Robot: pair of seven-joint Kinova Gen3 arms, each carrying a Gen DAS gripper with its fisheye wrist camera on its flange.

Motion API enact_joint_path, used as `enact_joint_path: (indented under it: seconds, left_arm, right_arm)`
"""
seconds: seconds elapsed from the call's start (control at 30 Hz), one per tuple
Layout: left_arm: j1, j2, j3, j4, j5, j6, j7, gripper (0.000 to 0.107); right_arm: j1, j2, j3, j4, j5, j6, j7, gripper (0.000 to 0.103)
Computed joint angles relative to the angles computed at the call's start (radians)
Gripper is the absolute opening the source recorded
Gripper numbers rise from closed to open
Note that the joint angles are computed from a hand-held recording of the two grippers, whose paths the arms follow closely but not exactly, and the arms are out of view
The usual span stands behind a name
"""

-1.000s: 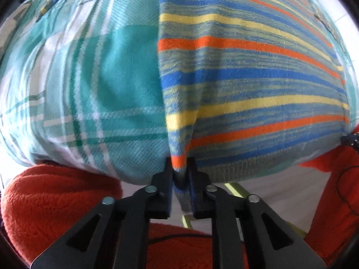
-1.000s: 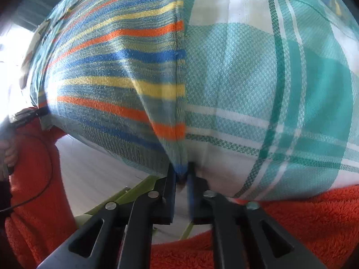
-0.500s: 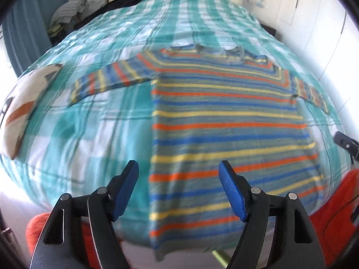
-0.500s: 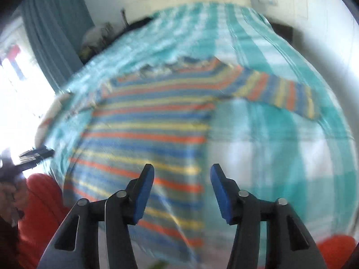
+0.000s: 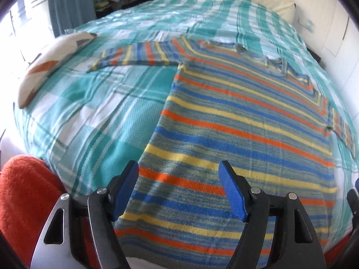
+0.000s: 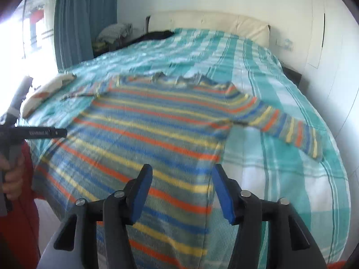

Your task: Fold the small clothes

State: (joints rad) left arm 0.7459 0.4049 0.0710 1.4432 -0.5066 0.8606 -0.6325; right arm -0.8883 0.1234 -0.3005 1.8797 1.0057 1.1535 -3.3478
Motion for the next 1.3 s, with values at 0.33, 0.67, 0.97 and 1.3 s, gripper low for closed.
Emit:
enact_joint_path:
  seconds: [0.33,0.67,0.97,1.3]
  left_arm:
    - [0.14,0.121,-0.026,-0.216,-0.094,0.286,0.087,0.077]
    - [0.22,0.245,-0.049,-0.408,-0.099,0.447,0.043,0.08]
    - [0.219,0.205,-0.061,-0.338,-0.101,0.392,0.042,0.08]
    - [0.002,0.209,0.095,-0.277,0.033,0.304,-0.102,0.092]
  right_arm:
    - [0.016,-0.052,-0.031,0.033,0.0,-0.025,0.038,0.059]
    - [0.395,-0.034,-0.263,0.032,-0.255,-0.222,0.287,0.061]
    - [0.43,-0.055,-0.227,0.046,-0.387,-0.253,0.335,0.064]
    - [0.28,-0.091,-0.024,0.124,-0.407,-0.277,0.164,0.069]
